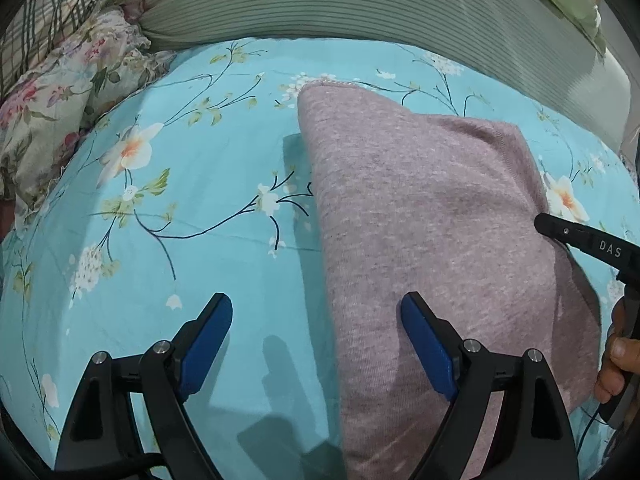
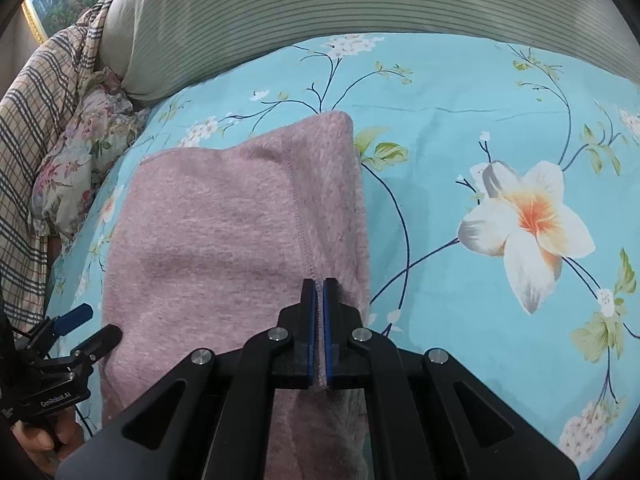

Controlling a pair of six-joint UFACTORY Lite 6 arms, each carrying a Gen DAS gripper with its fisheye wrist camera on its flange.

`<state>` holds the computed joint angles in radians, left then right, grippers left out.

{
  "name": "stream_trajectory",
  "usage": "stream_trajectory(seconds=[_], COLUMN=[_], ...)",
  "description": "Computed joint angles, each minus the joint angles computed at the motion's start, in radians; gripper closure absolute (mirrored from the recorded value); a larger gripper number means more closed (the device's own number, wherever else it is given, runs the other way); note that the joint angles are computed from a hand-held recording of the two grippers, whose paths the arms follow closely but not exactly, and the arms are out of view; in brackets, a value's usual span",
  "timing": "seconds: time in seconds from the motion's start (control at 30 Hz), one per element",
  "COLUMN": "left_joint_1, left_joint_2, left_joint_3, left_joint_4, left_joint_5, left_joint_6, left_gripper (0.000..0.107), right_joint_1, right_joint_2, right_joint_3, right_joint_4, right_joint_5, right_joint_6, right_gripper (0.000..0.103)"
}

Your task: Fold small clothes

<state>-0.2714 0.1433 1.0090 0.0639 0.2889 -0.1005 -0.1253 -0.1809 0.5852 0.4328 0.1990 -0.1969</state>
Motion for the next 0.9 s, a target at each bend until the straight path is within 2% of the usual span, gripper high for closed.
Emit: stream_trajectory(seconds=[0.17, 0.37, 0.5, 0.63, 0.77, 0.87, 0.9], left_joint_1=[0.003, 0.032, 0.032, 0.044, 0.061, 0.035, 0.031], left_joint_2=[-0.127, -0.246, -0.304, -0.379, -0.471, -0.485, -0.479], left_joint_3=[-0.108, -0.221, -0.284, -0.347, -0.424, -0.477, -0.492], left_joint_4=[0.032, -0.118, -0.12, -0.181, -0.313, -0.219, -0.198], left_joint_5=[-0.006, 0.014, 0.022, 0.039, 0.072, 0.051, 0.036], left_joint_6=[-0.026, 0.105, 0.106, 0.184, 0.341, 0.266, 0.252], left_gripper=[0.02, 0.02, 0.02, 0.02, 0.02, 0.02, 0.02], right_joint_1=[0.039, 0.103, 0.117, 0.057, 0.189, 0.298, 0.3], right_joint_2=[-0.204, -0.413, -0.456, -0.519, -0.728, -0.803, -0.81], right_joint_3=[-0.092, -0.197, -0.27, -0.348, -0.396, -0.45, -0.471], right_joint_4=[-0.175, -0.198, -0.231, -0.119, -0.352, -0.512, -0.526], right_joint_5=[0.081, 0.168, 0.168, 0.188, 0.293, 0.36, 0.357], right_joint_6=[0.215, 0.275, 0.314, 0.214, 0.505, 0.692, 0.7], right_gripper=[0.098, 0.098, 0.097, 0.097, 0.097, 0.096, 0.096])
